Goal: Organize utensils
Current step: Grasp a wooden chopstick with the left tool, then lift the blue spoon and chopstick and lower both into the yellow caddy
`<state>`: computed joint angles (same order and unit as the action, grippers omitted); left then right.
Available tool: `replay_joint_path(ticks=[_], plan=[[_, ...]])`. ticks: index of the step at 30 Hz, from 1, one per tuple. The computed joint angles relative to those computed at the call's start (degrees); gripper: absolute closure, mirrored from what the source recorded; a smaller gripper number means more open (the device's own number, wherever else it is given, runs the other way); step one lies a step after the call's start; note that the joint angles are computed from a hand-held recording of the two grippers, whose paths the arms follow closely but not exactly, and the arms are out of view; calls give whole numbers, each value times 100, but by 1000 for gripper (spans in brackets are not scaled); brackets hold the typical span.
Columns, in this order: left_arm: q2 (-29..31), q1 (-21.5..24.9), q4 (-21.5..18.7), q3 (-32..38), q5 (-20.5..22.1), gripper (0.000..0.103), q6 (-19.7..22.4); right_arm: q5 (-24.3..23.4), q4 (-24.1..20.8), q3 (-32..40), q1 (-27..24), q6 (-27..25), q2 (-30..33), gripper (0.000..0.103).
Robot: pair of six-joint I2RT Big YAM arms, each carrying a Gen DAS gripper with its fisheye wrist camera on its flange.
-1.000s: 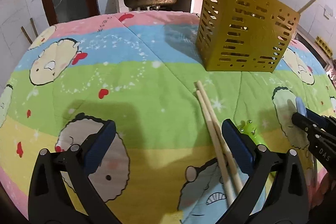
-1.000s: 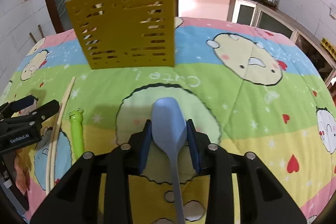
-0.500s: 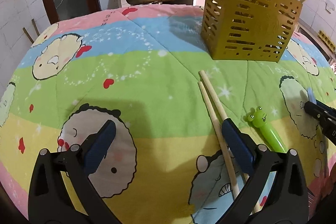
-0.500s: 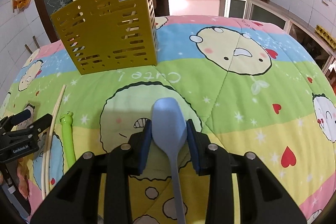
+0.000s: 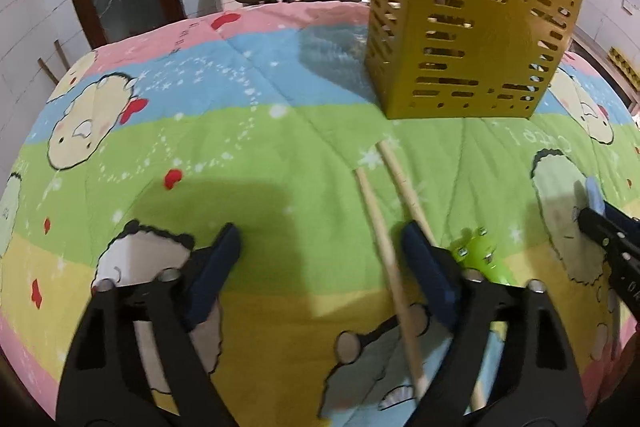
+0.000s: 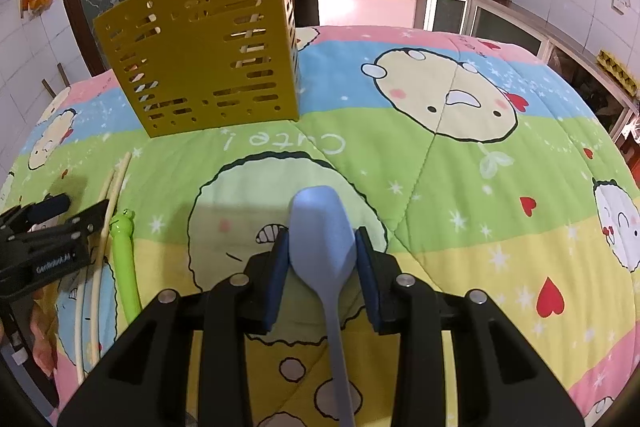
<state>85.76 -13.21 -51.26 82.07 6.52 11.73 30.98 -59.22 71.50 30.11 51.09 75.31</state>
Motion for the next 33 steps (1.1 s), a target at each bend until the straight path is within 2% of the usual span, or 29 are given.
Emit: replay_joint_path(ticks=[4, 6, 12, 16, 22, 27, 33], plan=[[26, -120, -108, 93, 19, 61, 108, -92, -95, 80, -53, 52, 60, 69], [47, -152, -150, 132, 42, 69, 124, -117, -187, 159, -64, 106, 109, 69], [273, -199, -353, 432, 78, 80, 24, -196, -229, 223, -112, 155, 135, 69], [292, -213, -330, 453, 87, 91, -49, -147, -207, 203, -81, 166, 100, 70], [242, -186, -192, 376, 140, 95, -94, -88, -53, 67, -56, 210, -84, 70], [97, -98, -186, 324, 312, 96, -135, -80, 309, -138, -30, 170, -365, 70], [-460, 86, 250, -61, 573, 99, -74, 141, 562, -205, 74, 69, -532, 70]])
